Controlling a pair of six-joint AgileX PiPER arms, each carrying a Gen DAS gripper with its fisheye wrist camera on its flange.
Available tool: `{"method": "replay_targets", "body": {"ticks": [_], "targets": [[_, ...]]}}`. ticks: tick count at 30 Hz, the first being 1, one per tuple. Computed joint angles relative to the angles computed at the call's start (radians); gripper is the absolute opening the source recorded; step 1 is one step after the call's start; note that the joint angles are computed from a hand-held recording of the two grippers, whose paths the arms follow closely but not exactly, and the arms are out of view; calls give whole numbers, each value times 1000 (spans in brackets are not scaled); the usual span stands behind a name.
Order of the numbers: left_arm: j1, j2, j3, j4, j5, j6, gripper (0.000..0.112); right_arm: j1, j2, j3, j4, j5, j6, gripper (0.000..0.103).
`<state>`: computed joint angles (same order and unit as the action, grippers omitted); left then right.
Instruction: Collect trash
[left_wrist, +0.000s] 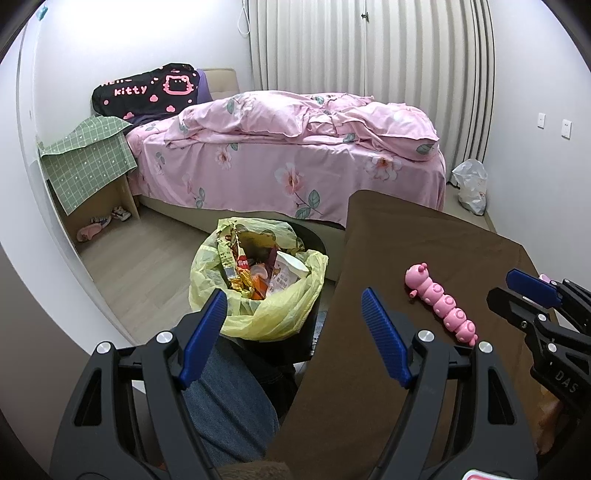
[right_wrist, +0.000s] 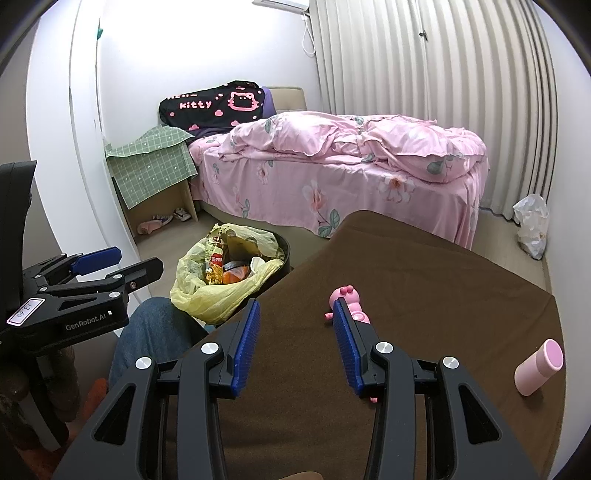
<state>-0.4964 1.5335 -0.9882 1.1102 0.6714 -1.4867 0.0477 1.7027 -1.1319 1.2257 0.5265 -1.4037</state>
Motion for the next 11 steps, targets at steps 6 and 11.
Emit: {"method": "replay_targets", "body": {"ticks": [6, 11], "targets": [[47, 26, -25, -158, -117, 137, 71, -29, 11, -4, -42, -27, -1, 41], [79, 242, -173, -428, -246, 406, 84, -132, 146, -61, -129, -19, -25, 52]]}}
